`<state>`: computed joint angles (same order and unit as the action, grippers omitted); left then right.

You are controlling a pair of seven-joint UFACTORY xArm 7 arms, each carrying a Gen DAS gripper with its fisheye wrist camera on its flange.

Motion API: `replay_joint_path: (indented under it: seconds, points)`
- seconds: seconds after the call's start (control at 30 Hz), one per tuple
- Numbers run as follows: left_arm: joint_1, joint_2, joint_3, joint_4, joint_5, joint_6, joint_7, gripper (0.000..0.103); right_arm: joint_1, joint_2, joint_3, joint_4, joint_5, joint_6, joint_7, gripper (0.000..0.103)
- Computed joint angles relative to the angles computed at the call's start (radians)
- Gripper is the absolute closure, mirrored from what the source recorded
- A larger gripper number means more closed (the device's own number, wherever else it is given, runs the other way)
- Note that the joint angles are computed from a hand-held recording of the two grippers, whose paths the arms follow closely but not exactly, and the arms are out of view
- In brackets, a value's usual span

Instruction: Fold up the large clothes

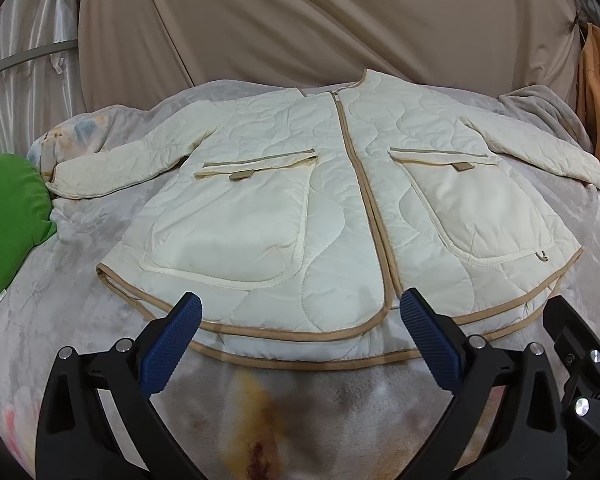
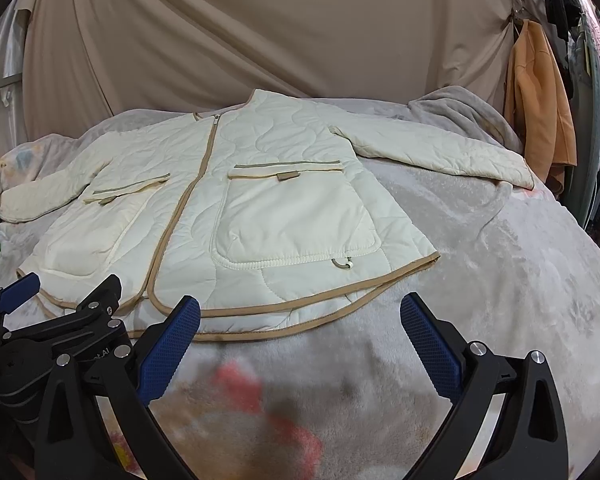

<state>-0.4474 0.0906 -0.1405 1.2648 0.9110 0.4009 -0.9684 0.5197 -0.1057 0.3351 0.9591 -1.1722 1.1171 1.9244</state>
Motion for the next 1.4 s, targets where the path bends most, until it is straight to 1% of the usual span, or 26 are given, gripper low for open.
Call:
replay_joint_path:
  seconds: [1.4]
  points:
    - [0.001,0.000,0.000,0.003,0.000,0.005,0.004,0.006,-0.003,-0.005,0.001,-0.006,-0.003,-0.017,0.012,0.005]
